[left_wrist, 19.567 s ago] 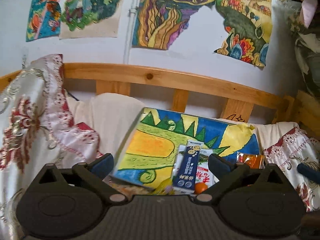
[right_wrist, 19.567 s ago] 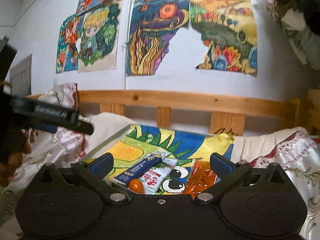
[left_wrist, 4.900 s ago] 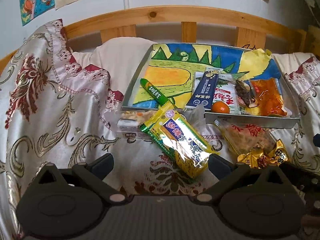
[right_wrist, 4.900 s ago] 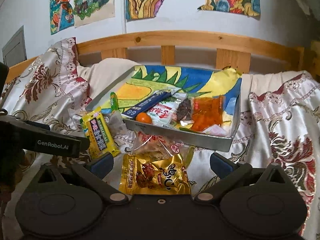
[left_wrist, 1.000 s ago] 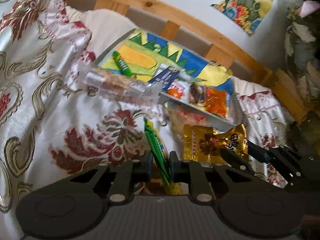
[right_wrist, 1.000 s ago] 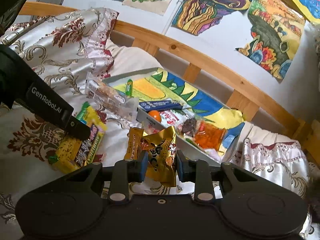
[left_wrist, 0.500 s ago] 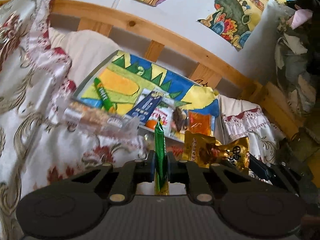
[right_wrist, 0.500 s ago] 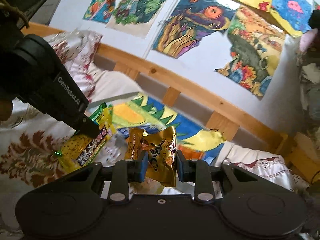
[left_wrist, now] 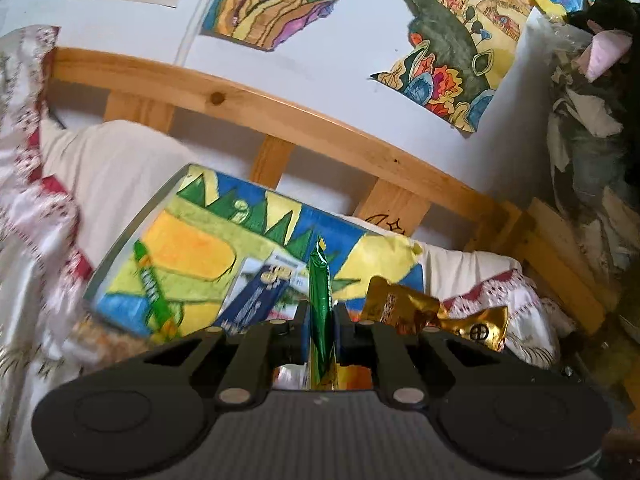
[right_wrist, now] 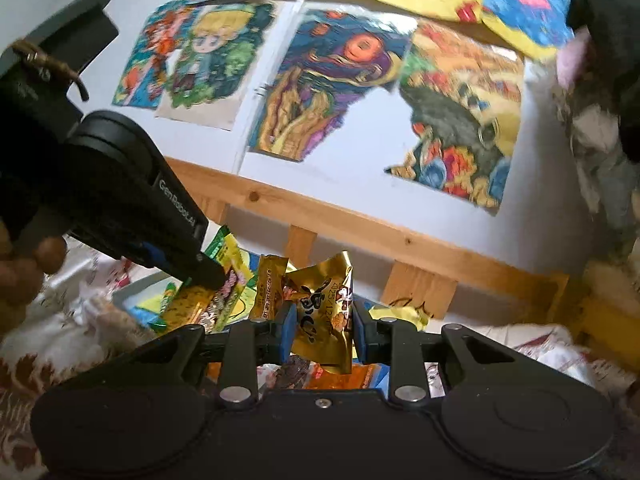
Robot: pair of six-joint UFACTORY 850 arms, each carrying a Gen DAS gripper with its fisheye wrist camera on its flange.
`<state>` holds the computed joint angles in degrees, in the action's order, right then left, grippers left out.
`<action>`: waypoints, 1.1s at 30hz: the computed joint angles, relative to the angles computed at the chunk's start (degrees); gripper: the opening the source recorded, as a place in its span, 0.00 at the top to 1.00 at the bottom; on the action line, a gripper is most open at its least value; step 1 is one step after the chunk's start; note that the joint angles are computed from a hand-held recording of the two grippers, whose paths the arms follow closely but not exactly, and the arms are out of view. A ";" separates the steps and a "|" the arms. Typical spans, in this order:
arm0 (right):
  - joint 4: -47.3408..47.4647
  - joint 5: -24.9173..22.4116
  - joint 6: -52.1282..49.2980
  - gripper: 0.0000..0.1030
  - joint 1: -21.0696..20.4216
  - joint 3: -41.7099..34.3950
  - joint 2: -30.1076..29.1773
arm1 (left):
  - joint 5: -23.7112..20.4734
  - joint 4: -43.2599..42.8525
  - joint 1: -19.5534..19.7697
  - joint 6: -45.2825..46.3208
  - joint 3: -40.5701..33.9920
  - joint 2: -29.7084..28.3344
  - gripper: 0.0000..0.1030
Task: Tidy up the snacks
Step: 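Carry the seaweed pack and gold bag up over the tin box, then lower the seaweed pack and gold bag into the tin box, opening both tools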
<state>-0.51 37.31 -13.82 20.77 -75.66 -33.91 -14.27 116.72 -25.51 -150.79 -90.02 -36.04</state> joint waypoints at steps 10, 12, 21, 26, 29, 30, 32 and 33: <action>-13.37 -13.03 21.97 0.70 -3.37 -12.07 -8.11 | 4.24 -20.97 1.71 20.91 -12.95 -9.87 0.89; -16.00 -16.06 26.20 0.70 -3.67 -13.87 -9.21 | 5.21 -19.24 2.16 17.43 -13.72 -10.87 0.89; -21.47 -21.38 36.54 0.70 -4.56 -16.98 -10.97 | 5.44 -29.55 2.92 24.56 -15.26 -13.28 0.88; -20.93 -21.72 35.67 0.68 -4.50 -17.17 -11.04 | 4.22 -40.31 2.91 34.96 -15.51 -13.63 0.85; -17.61 -21.90 32.29 0.56 -4.41 -17.09 -11.06 | 2.01 -46.05 2.64 41.37 -15.93 -13.78 0.67; -14.93 -21.76 29.76 0.54 -4.30 -16.86 -10.98 | 0.84 -45.61 2.43 41.43 -15.95 -13.75 0.46; -12.41 -21.79 27.59 0.52 -4.24 -16.78 -10.95 | -1.97 -39.00 1.83 35.42 -14.94 -13.17 0.29; -12.43 -21.89 27.71 0.50 -4.23 -16.82 -10.94 | -3.11 -34.85 1.54 31.53 -14.19 -12.77 0.26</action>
<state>-12.94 15.42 13.88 16.54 -92.48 -44.85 -17.39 81.87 -23.97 -119.26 -104.21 -48.81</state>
